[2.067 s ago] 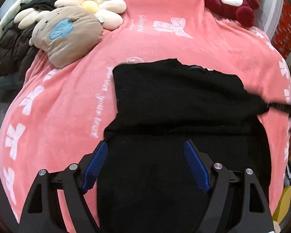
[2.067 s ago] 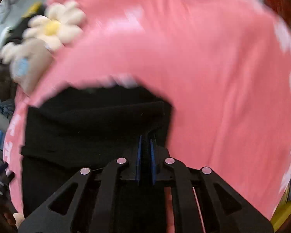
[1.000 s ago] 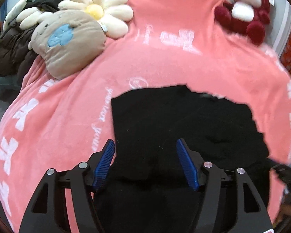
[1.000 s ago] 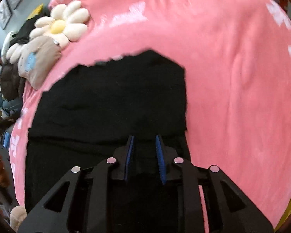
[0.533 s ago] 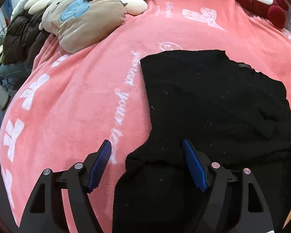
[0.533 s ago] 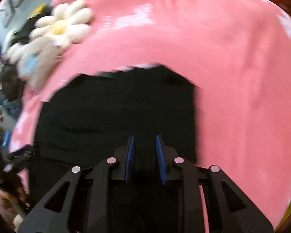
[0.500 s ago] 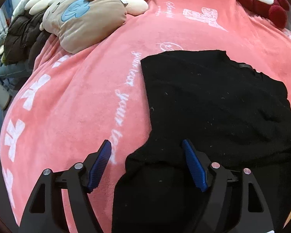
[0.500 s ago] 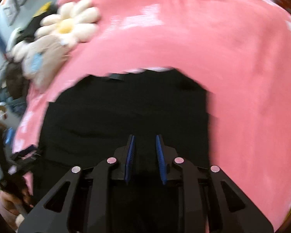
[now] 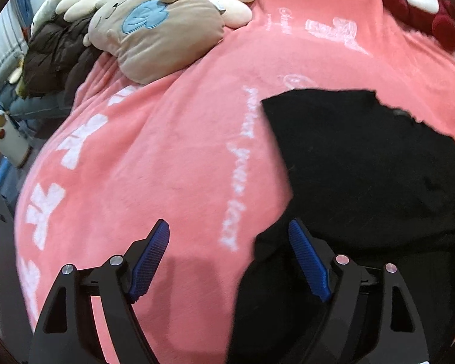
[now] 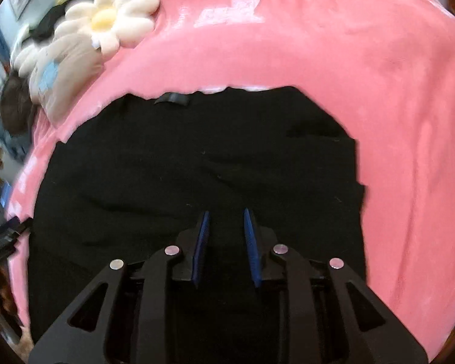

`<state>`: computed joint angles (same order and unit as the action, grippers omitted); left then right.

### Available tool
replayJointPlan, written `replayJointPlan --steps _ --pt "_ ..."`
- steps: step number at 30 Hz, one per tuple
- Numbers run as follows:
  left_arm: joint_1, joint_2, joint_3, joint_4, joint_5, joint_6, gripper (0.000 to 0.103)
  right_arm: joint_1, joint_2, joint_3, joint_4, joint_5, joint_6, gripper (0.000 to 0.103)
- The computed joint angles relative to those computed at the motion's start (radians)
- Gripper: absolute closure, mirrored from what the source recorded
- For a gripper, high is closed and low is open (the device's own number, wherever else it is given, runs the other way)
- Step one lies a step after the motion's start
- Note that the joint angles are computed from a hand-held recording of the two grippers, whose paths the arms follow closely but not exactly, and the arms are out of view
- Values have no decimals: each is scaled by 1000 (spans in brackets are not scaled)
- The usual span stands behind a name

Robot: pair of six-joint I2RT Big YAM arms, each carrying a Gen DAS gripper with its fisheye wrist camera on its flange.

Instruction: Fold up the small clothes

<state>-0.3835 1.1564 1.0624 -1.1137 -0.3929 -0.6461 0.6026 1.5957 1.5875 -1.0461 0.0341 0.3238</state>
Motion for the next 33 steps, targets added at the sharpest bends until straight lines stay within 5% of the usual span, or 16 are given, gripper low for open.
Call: replayJointPlan --steps 5,8,14,16,21,27,33 --pt "-26 -59 -21 -46 16 -35 25 4 -189 -128 4 60 25 78" --pt "-89 -99 -23 -87 20 -74 25 8 -311 -238 -64 131 53 72" --pt "-265 -149 -27 -139 45 -190 25 12 -508 -407 -150 109 129 72" --pt "-330 -151 -25 -173 42 -226 25 41 -533 -428 -180 118 162 68" --pt "-429 -204 -50 -227 121 -329 23 105 -627 -485 -290 75 191 39" --pt "-551 -231 -93 -366 151 -484 21 167 -674 -547 -419 22 236 39" --pt "-570 -311 -203 -306 226 -609 21 162 -652 -569 -418 -1 283 37"
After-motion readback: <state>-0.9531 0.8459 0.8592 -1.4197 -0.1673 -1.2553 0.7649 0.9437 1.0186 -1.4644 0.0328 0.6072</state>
